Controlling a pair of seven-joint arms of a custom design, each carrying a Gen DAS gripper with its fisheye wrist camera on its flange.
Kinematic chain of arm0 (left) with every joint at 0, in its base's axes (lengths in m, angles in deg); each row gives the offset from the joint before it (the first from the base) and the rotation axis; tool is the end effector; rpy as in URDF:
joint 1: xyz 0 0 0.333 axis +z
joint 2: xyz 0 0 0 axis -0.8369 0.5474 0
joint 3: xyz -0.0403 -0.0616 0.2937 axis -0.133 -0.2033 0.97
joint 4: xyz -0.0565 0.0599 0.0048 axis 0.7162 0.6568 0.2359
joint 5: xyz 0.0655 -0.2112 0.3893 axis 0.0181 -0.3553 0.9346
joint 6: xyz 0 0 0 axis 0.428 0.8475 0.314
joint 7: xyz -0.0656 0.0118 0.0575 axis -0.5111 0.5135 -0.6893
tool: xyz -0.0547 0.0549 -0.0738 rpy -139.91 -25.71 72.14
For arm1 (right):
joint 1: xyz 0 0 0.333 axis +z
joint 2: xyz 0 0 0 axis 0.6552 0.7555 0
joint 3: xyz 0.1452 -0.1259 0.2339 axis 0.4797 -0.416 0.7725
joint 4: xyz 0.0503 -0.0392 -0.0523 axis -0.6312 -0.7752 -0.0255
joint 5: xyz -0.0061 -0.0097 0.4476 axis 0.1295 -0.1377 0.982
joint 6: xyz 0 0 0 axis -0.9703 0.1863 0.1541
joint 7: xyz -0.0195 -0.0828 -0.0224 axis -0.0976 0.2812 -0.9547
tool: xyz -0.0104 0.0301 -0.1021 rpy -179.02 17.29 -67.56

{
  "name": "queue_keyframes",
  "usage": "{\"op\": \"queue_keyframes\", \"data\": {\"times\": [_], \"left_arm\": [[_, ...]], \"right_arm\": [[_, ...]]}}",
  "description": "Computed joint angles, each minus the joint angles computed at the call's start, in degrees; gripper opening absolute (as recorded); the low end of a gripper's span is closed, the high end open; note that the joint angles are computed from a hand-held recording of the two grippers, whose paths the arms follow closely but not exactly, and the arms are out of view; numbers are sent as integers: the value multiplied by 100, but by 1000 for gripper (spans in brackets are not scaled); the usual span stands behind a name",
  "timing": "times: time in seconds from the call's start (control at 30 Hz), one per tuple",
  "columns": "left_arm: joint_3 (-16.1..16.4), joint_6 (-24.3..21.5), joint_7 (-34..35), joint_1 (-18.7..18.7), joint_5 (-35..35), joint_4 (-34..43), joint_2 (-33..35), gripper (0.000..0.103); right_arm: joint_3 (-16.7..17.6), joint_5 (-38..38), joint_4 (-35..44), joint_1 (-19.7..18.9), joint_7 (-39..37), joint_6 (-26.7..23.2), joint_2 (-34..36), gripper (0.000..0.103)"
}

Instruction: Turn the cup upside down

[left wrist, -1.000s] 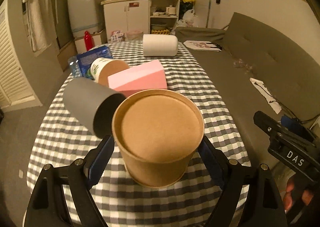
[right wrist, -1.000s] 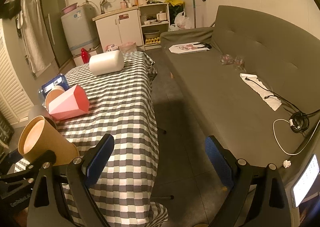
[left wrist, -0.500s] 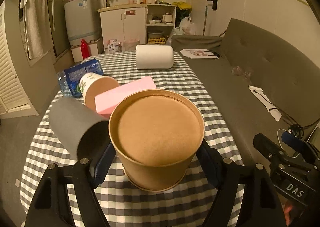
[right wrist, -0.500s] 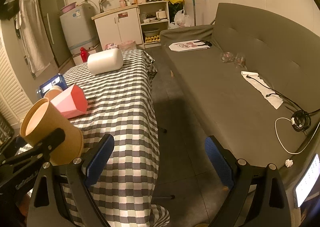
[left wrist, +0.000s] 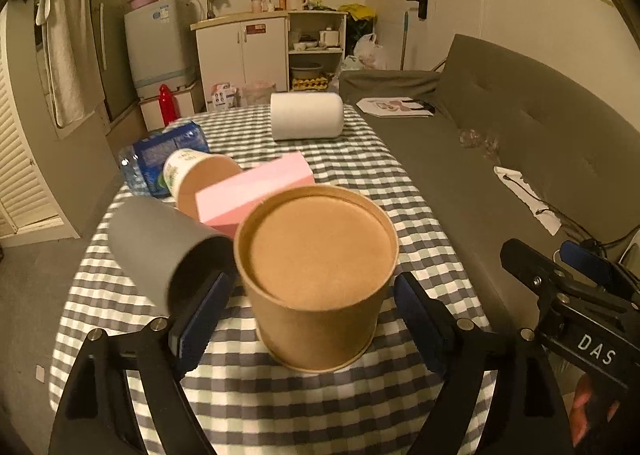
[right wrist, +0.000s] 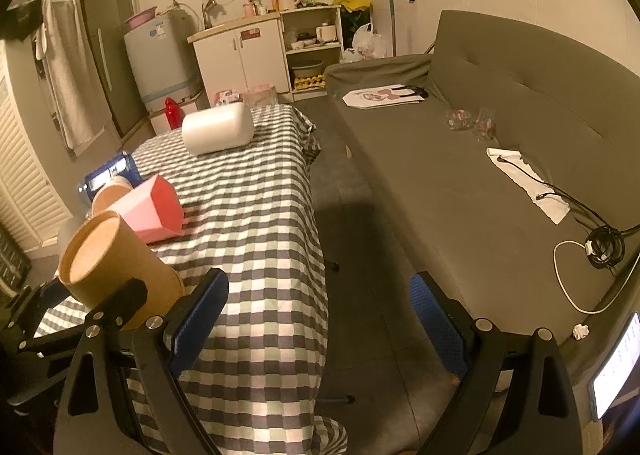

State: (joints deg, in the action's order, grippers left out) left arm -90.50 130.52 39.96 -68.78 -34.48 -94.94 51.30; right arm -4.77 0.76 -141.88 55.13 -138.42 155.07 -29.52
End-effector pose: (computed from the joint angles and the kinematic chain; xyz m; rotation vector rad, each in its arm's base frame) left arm 0.7489 -0.3047 0.3706 -1.1622 2.3214 -1.0122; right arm 0.6491 0.1484 0.3757 -1.0848 2.2694 -0.9149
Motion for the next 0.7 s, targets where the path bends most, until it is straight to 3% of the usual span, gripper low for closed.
{"op": "queue_keyframes", "data": {"times": [0.17,0.37,0.47,0.53,0.63,0.7], "left_arm": [[-213,320,233,277,-233,-507,-397,87],[-721,876,824,887,-964,-1277,-959,88],[-1146,1218,1330,1351,-1443,-1652,-1206,89],[-1407,1314,1621,1643,-1763,-1794,-1304,97],[-2066,1576,2367,2273,-2454,-1963,-1327,98],[-2083,1619,2393,2336,-2484,-2014,-1337,98]], "right_arm": [[66,-445,-169,106,360,-198,-275,92],[314,-1108,-512,129,959,-522,-774,92],[469,-1263,-616,139,1025,-678,-922,92],[558,-1305,-664,161,963,-761,-981,92],[651,-1271,-678,203,781,-826,-990,92],[673,-1289,-707,219,808,-752,-987,92]]}}
